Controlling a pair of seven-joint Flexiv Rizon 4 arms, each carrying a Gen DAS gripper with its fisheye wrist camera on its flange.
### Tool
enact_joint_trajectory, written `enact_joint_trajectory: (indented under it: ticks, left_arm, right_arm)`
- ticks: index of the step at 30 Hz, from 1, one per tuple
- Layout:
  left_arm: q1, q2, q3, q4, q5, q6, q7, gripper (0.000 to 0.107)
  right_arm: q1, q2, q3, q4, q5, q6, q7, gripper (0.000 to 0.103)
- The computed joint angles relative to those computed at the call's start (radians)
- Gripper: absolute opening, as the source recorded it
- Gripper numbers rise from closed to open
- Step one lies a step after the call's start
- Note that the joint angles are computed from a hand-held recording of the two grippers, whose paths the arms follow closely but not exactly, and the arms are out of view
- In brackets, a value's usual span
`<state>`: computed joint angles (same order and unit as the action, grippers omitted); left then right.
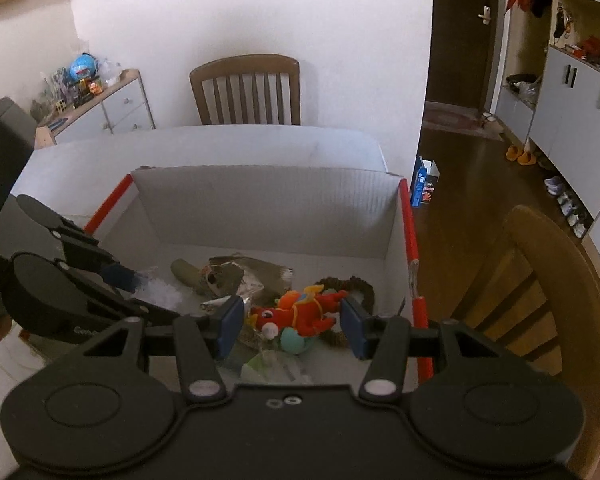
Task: Organize objects
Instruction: 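Carry bead bag and red plush toy into the red box and open both tools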
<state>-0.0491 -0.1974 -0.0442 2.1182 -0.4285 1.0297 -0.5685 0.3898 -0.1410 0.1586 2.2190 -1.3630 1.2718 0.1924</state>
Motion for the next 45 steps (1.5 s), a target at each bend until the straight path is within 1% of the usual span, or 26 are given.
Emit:
enact_joint_trajectory:
  ticks: [2, 6, 8, 11, 14, 16, 19, 20, 21, 23, 28, 32, 36, 37, 43, 45]
  left_arm:
    - [-0.009, -0.015, 0.007, -0.016, 0.039, -0.008, -0.038, 0.038]
    - [-0.021, -0.042, 0.020, -0.052, 0.120, -0.047, -0.123, 0.038]
    - [-0.023, -0.049, 0.021, -0.063, 0.145, -0.056, -0.149, 0.038]
    - [-0.024, -0.058, 0.021, -0.080, 0.170, -0.074, -0.183, 0.038]
    - [-0.024, -0.060, 0.021, -0.086, 0.189, -0.086, -0.200, 0.039]
    - [-0.023, -0.060, 0.019, -0.085, 0.193, -0.083, -0.204, 0.042]
    - [-0.021, -0.057, 0.019, -0.076, 0.194, -0.067, -0.211, 0.054]
    - [-0.021, -0.058, 0.020, -0.074, 0.195, -0.058, -0.215, 0.060]
    - [-0.021, -0.056, 0.019, -0.068, 0.194, -0.045, -0.216, 0.064]
    - [-0.017, -0.049, 0.016, -0.055, 0.185, -0.032, -0.209, 0.064]
    - [-0.005, -0.024, 0.005, -0.029, 0.126, -0.017, -0.174, 0.065]
    - [0.001, 0.010, -0.006, 0.008, 0.049, 0.006, -0.118, 0.065]
    - [0.000, 0.050, -0.009, 0.050, -0.053, 0.030, -0.056, 0.064]
    - [-0.006, 0.045, -0.014, 0.046, -0.074, 0.038, -0.051, 0.065]
    - [-0.016, 0.113, -0.004, 0.091, -0.237, 0.025, 0.064, 0.065]
    - [-0.021, 0.140, 0.008, 0.103, -0.289, 0.014, 0.114, 0.065]
  right_arm:
    - [-0.002, -0.018, 0.002, -0.005, 0.048, 0.012, -0.055, 0.051]
    - [0.018, -0.041, 0.007, -0.005, 0.155, 0.002, -0.173, 0.051]
    - [0.027, -0.046, 0.001, -0.003, 0.178, 0.014, -0.200, 0.051]
    - [0.039, -0.053, 0.001, -0.003, 0.243, 0.022, -0.246, 0.051]
    - [0.051, -0.059, -0.003, 0.001, 0.287, 0.031, -0.280, 0.052]
    - [0.061, -0.060, -0.009, 0.004, 0.300, 0.033, -0.292, 0.052]
    - [0.069, -0.060, -0.015, 0.004, 0.313, 0.035, -0.303, 0.053]
    - [0.072, -0.058, -0.017, 0.005, 0.313, 0.035, -0.302, 0.053]
    - [0.074, -0.056, -0.020, 0.006, 0.311, 0.037, -0.300, 0.055]
    - [0.075, -0.050, -0.021, 0.008, 0.307, 0.041, -0.299, 0.057]
    - [0.071, -0.033, -0.023, 0.014, 0.280, 0.051, -0.277, 0.060]
    - [0.061, -0.014, -0.020, 0.017, 0.258, 0.061, -0.256, 0.061]
    - [0.054, 0.011, -0.010, 0.019, 0.230, 0.056, -0.220, 0.062]
    - [0.050, 0.018, -0.007, 0.020, 0.222, 0.057, -0.209, 0.062]
    - [0.045, 0.050, 0.020, 0.021, 0.196, 0.032, -0.139, 0.063]
    - [0.049, 0.059, 0.029, 0.016, 0.180, 0.015, -0.102, 0.066]
